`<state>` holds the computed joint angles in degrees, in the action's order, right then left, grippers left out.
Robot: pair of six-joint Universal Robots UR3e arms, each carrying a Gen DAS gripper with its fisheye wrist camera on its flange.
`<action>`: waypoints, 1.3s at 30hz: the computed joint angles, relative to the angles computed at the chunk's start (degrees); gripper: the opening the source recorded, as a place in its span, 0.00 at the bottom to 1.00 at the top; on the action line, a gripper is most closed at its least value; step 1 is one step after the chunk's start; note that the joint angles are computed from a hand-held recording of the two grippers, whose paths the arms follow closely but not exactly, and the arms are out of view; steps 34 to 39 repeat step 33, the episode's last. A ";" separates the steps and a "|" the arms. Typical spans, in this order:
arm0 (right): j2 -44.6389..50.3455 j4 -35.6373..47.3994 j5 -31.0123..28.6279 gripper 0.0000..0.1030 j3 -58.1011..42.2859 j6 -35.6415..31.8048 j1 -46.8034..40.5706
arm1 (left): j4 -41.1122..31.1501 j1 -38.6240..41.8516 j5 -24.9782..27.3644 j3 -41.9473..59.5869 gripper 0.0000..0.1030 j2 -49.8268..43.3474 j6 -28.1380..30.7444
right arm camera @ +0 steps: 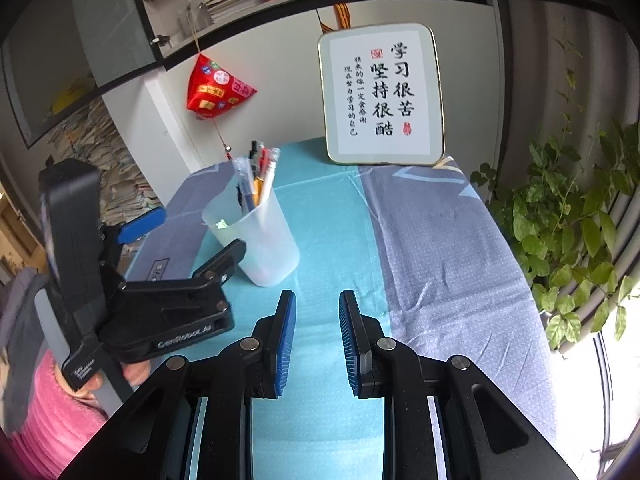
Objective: Organize stationery
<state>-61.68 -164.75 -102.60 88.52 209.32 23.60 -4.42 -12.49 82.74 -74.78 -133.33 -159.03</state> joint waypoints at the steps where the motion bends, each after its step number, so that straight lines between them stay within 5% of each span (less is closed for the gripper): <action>1: -0.45 0.42 -0.92 0.22 -0.13 -0.10 0.65 | 1.06 0.22 0.27 -2.79 0.99 2.09 -0.26; 7: -3.86 3.22 -7.12 0.23 -1.44 -0.34 5.62 | 0.94 1.06 3.03 -18.80 0.99 20.24 -4.34; 11: -6.82 2.76 -12.33 0.42 -0.96 -0.03 9.80 | 1.26 1.65 4.43 -28.11 0.99 32.04 -8.43; 18: -11.09 6.75 -22.74 0.48 -1.85 2.71 17.81 | -1.23 3.63 0.78 -39.88 0.99 48.82 -11.18; 21: -11.86 5.79 -26.44 0.55 -1.31 3.39 20.99 | -1.35 3.45 0.38 -43.26 0.99 53.43 -11.39; 39: -12.20 11.64 -33.28 0.55 -4.74 6.22 27.67 | -0.96 3.66 0.03 -48.37 0.99 63.37 -12.06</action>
